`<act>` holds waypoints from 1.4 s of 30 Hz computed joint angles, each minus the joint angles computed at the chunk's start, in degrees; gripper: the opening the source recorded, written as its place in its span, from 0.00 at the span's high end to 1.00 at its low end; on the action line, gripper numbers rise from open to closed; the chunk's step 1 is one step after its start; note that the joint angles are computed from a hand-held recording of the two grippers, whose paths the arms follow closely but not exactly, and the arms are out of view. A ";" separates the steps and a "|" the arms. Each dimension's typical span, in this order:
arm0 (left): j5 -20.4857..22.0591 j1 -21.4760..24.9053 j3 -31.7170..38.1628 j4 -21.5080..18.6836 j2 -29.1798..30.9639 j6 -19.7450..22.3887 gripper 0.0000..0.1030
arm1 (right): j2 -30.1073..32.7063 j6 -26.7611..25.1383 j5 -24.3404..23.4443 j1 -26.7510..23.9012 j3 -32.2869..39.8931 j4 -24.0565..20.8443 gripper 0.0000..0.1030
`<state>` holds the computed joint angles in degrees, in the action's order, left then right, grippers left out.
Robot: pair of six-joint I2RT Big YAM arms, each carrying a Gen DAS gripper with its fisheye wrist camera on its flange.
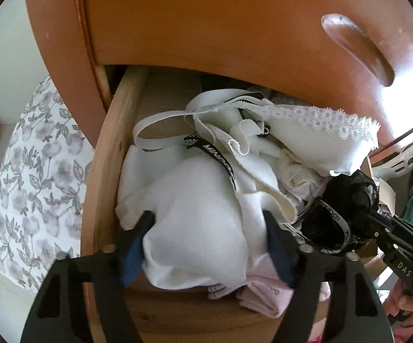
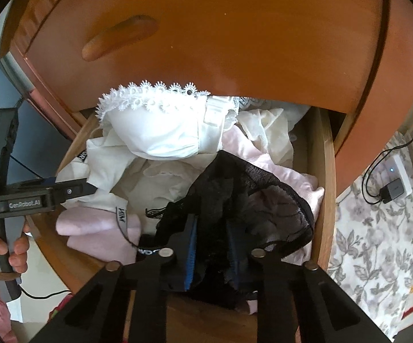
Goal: Take underwear out of drawer
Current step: 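Grasp the white cloth with the left tool while the right tool grasps the black mesh garment, then lift the white cloth and black garment out of the drawer with both tools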
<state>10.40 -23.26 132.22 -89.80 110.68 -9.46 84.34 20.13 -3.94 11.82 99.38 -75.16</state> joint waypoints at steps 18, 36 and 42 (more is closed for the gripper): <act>2.90 2.19 -15.12 13.17 -10.41 -4.64 0.85 | -4.56 2.06 -3.36 0.47 -2.15 2.24 0.91; 1.72 2.39 -14.98 19.36 -15.39 -4.61 0.88 | -8.10 5.51 -5.20 -0.12 6.03 4.78 0.91; 0.69 2.48 -12.13 18.79 -16.63 -3.85 0.88 | -8.12 6.01 -3.98 0.90 11.15 5.15 0.91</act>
<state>11.09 -20.78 120.09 -71.01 94.05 -13.31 76.22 26.14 -7.92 12.72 110.53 -70.02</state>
